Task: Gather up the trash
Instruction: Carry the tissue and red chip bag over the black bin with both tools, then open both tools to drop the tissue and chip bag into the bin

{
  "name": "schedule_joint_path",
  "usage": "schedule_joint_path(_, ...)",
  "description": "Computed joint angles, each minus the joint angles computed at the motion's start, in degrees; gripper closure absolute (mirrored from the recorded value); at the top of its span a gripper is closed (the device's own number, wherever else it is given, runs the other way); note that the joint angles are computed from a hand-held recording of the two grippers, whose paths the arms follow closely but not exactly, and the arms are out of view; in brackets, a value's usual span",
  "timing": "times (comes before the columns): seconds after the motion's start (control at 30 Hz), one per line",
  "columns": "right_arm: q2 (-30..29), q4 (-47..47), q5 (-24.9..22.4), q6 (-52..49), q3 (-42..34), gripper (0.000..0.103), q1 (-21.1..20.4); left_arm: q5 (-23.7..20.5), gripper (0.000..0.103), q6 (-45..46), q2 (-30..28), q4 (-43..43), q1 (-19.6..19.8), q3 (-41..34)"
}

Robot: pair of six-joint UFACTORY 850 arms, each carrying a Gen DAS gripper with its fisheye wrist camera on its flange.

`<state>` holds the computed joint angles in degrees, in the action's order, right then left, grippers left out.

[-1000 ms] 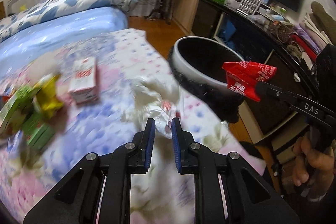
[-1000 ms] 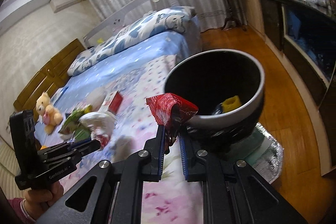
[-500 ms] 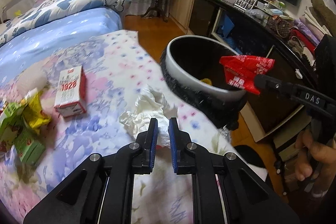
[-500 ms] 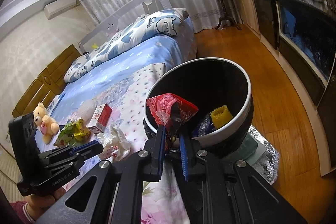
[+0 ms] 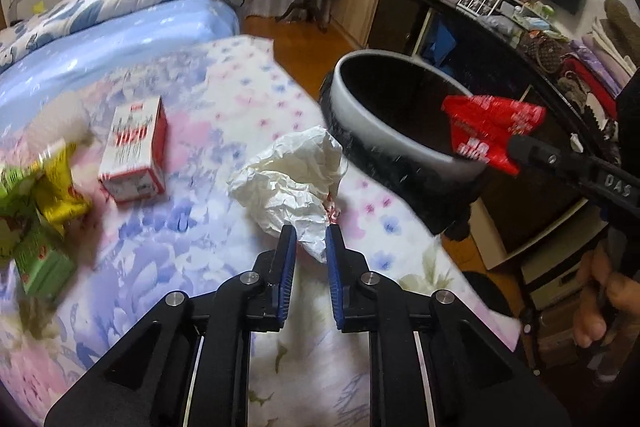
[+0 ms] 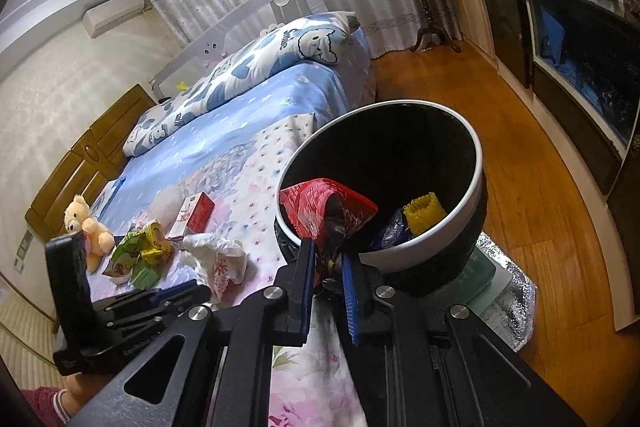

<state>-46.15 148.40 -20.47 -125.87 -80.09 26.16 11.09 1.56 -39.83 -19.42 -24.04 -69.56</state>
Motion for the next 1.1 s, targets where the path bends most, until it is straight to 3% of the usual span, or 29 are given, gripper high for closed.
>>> schedule_joint_path(0.3,0.1,0.8,0.2,-0.7,-0.3,0.090,-0.7,1.0,0.091,-2.8,0.7,4.6,-1.1,-2.4)
schedule_joint_path(0.63,-0.9,-1.2,1.7,1.1,-3.0,0.090,-2.2,-1.0,0.091,-3.6,-2.9,6.8,-2.1,-10.1)
schedule_joint_path(0.83,-3.3,-10.2,4.1,9.8,-7.2,0.090,-3.2,-3.8,0.091,-4.6,-6.6,8.7,-2.4,-16.2)
schedule_joint_path(0.93,-4.6,-16.7,5.1,16.2,-9.3,0.089,-3.8,-5.6,0.090,-11.2,-8.6,15.6,-2.3,-19.4)
schedule_joint_path(1.1,-5.9,-23.8,5.9,23.2,-11.2,0.089,-4.2,-8.3,0.091,-14.6,-11.0,19.0,-2.0,-23.1)
